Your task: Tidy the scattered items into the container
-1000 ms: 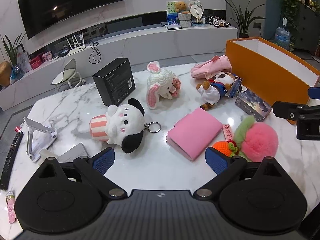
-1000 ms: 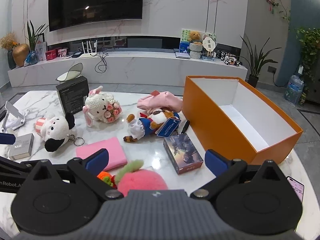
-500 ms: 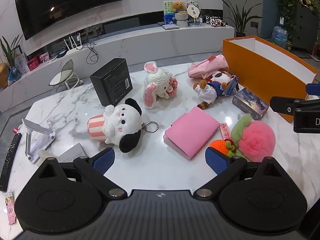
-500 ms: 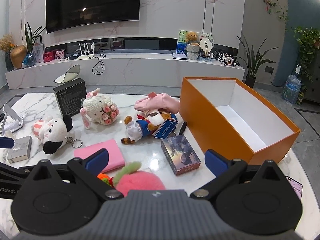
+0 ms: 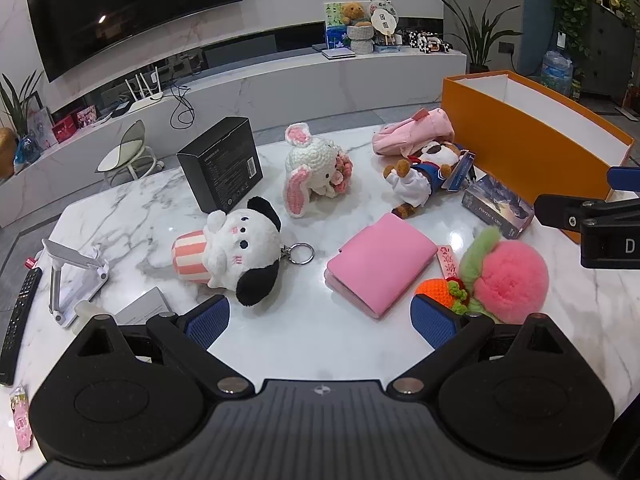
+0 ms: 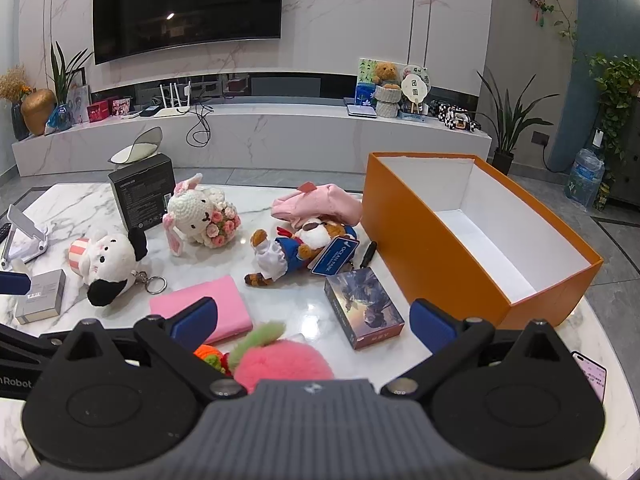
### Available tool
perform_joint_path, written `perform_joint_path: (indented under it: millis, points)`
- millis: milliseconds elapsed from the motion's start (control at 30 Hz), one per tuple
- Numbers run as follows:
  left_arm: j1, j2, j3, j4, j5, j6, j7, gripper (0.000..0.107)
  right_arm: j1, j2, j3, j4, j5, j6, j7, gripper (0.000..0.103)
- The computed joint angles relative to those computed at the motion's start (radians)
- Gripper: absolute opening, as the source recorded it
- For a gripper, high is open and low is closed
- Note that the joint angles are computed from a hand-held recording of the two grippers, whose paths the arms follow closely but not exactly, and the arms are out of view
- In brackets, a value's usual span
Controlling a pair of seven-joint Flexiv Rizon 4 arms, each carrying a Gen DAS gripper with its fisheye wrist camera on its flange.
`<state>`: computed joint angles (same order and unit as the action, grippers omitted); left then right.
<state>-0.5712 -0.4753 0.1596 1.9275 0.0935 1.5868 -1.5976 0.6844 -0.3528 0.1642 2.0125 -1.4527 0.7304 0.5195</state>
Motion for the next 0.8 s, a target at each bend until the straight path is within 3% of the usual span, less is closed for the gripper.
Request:
perform_joint_path:
  millis: [800]
  points:
    - [0.001,0.002,-0.001,0.001,0.007,0.002,-0.003,0.103,0.008,-0.013,-0.004,-0.010,0.001,-0.001,-0.003,0.103]
